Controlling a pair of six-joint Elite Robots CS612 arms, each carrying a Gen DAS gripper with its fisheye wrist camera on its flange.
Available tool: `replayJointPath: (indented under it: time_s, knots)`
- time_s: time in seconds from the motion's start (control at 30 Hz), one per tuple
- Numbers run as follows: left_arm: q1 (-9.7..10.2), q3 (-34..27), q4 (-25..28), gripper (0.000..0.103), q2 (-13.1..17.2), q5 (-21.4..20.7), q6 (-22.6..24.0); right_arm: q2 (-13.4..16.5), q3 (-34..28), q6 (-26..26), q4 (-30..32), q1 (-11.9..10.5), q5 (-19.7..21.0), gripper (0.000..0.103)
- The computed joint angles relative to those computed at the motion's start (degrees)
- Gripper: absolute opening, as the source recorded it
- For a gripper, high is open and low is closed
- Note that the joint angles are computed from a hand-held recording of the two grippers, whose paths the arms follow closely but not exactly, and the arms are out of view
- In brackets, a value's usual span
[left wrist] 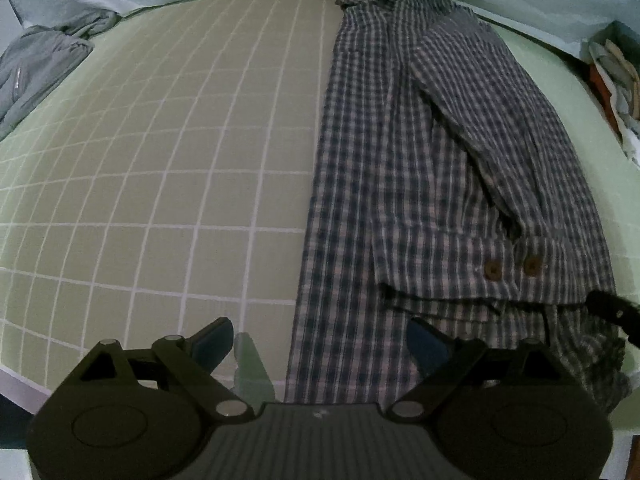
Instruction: Fold clothes
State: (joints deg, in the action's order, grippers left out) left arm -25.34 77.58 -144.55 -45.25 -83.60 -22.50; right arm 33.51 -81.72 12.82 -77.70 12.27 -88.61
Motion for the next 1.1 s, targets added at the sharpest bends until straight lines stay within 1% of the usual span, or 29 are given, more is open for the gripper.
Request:
replayJointPath:
  time_s: [0.03,0.07,0.1,0.13,0.17,0.2,0.23,0.3,0.43,0.57,0.67,0.73,0.77,0.83,0.87,0.9,0.93,0.97,1.03,1.1]
  knots:
    - [-0.05,0.15,0.05,0.093,-0.07,0.03,0.21,0.06,-0.20,-0.05,0.18,0.09,-0.88,0.025]
    - [-0.08,0.31,0.08,0.093,-0.14,-0.03,0.40,0.13,-0.41,0.08,0.37,0.18,-1.82,0.041]
    - [-0.16,0.35,0.22,0.093,-0.12,-0.04,0.54,0.25,-0.63,0.10,0.48,0.32,-3.03,0.053]
    - [-0.24,0.37,0.37,0.093,-0.08,-0.04,0.67,0.34,-0.77,-0.04,0.74,0.48,-4.24,0.059]
    - [-0.33,0.38,0.53,0.093,-0.03,-0.04,0.80,0.38,-0.84,-0.21,1.12,0.64,-5.37,0.068]
    - [-0.41,0.39,0.69,0.093,0.01,-0.04,0.92,0.43,-0.91,-0.29,1.59,0.79,-6.46,0.074]
    - [-0.50,0.47,0.93,0.093,-0.02,-0.01,1.22,0.52,-1.08,-0.30,2.16,0.87,-7.27,0.076]
    - [-0.75,0.70,1.15,0.094,-0.11,0.49,2.05,0.67,-1.37,-0.21,3.55,0.83,-7.66,0.079]
    - [-1.14,1.47,0.78,0.094,-0.49,1.31,2.63,1.21,-2.33,0.18,5.51,0.69,-7.20,0.081]
    - [-1.46,3.12,-1.03,0.094,-1.21,1.67,2.79,1.73,-3.09,0.22,6.00,0.76,-7.03,0.082]
    - [-1.71,5.35,-3.63,0.086,-2.19,1.59,3.19,2.12,-3.66,0.34,6.07,0.75,-6.42,0.082]
    - [-1.77,6.39,-5.70,0.071,-2.64,1.32,4.69,2.34,-4.05,0.00,5.77,0.73,-5.99,0.078]
    - [-1.85,6.77,-6.51,0.066,-2.81,1.13,5.41,2.42,-4.23,-0.33,5.58,0.73,-5.67,0.072]
    - [-1.94,6.60,-7.10,0.048,-2.73,0.24,7.23,2.36,-4.34,-1.46,5.51,0.70,-4.61,0.062]
    - [-1.98,6.47,-7.33,0.041,-2.67,-0.23,8.15,2.28,-4.37,-2.39,5.51,0.61,-3.54,0.047]
    - [-2.00,6.33,-7.53,0.023,-2.53,-0.69,8.74,2.13,-4.32,-3.16,5.64,0.53,-2.36,0.027]
    - [-1.93,5.83,-6.91,0.010,-2.39,-1.34,9.20,1.94,-4.21,-3.80,5.87,0.45,-1.11,0.018]
    - [-1.79,4.93,-5.72,0.008,-2.16,-2.31,9.15,1.70,-3.99,-4.36,6.01,0.39,-0.25,0.011]
    - [-0.91,3.84,-5.59,0.006,-1.90,-5.75,6.80,1.13,-3.38,-5.32,6.14,0.28,0.86,0.008]
    - [-0.08,2.81,-6.53,0.006,-1.63,-8.51,4.48,0.55,-3.14,-3.55,5.72,-0.24,3.13,0.007]
